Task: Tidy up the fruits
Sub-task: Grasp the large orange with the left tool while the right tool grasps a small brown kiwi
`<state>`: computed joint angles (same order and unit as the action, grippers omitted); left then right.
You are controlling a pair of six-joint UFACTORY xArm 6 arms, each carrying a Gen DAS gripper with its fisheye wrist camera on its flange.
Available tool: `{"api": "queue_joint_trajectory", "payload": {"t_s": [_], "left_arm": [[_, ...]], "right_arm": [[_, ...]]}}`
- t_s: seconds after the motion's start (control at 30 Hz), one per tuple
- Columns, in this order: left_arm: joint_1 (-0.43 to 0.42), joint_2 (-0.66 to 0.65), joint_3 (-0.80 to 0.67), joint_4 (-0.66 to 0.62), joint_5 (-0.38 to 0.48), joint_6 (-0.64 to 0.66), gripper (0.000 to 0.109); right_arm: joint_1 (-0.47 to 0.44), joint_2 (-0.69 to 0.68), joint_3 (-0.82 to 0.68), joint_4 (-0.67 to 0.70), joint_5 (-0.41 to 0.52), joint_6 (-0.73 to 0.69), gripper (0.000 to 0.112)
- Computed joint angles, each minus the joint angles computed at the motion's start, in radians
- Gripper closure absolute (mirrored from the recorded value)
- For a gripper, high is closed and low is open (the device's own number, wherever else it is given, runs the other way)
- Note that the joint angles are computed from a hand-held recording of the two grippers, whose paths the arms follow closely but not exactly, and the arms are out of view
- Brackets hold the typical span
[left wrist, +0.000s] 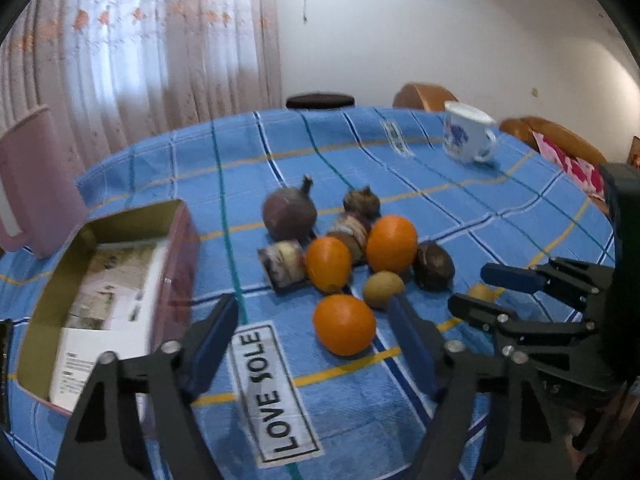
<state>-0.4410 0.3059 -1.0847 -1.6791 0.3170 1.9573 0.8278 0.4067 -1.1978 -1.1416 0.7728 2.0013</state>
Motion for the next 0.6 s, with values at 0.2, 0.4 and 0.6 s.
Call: {"api": "queue_joint_trajectory", "payload": {"t_s": [0.2,0.4,0.6], "left_arm": [[0.01,0.043,-0.023,0.269,0.076,-0.276,0.056],[0.018,0.064,-0.04,0.393,0.117,-0.394,0.068],[0.043,0.042,-0.018,0.314,0.144,-0.33,0.069]], "right_arm": [[-0.019,0.009,-0.003,0.007,-0.065,-0.028,0.078],[-0.018,0.007,0.001,-0.008,-0.071,-0.022,0.08],[-0.005,-0.015,0.025,-0.102,-0.063,0.065,0.081]]}}
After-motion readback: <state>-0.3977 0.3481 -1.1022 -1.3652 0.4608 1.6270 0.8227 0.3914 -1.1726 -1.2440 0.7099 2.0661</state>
